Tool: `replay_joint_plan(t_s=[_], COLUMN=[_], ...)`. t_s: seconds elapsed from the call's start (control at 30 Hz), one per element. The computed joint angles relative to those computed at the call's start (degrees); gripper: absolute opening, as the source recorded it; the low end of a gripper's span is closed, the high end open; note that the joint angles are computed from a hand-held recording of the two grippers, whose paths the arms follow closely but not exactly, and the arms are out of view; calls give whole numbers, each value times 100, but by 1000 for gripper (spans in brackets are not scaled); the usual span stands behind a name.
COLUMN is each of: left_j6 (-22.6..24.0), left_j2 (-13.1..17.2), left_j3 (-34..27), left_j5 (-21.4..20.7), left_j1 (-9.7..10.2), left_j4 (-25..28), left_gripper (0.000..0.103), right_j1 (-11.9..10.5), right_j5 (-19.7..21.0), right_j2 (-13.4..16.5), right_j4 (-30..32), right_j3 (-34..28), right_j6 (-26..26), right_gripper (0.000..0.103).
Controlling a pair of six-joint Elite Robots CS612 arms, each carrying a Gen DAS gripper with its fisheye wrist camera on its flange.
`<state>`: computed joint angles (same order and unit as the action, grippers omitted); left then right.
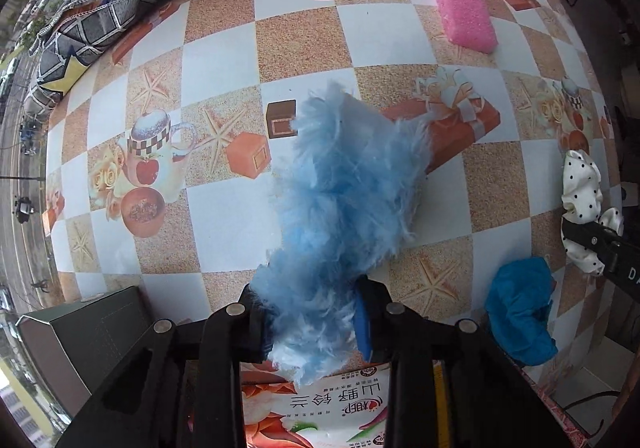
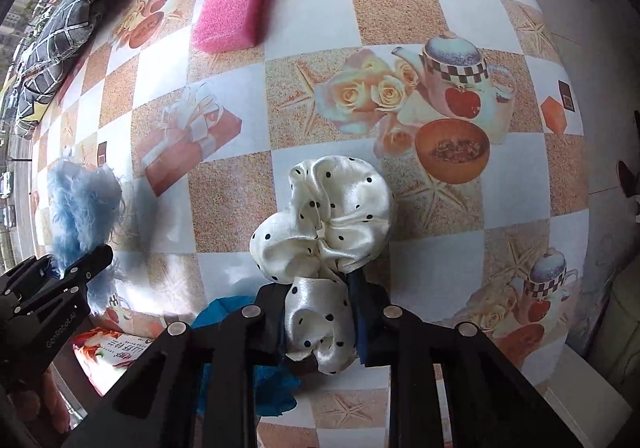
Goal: Organize soft objects
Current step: 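Lift and carry the fluffy blue item and polka-dot scrunchie toward the white box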
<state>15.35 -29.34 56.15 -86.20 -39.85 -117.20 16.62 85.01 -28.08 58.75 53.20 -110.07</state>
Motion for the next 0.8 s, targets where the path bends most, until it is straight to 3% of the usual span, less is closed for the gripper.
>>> replay_joint_plan(t_s=[0.3, 0.5, 0.8], left_j6=[45, 82, 674], left_j2=[-426, -797, -1358], left_j3=[593, 1148, 1938], left_j5=[-182, -439, -672], left_j1=[64, 159, 279], left_j4=[-650, -1076, -1419], left_gripper=[34, 34, 34], right_j1=[89, 285, 548], right_j5=[44, 320, 502], right_j2=[-388, -528, -721], right_j4=[-402, -271, -294], right_j3=[456, 376, 447], right_j6=[504, 682, 1291], right_gripper=[26, 26, 26])
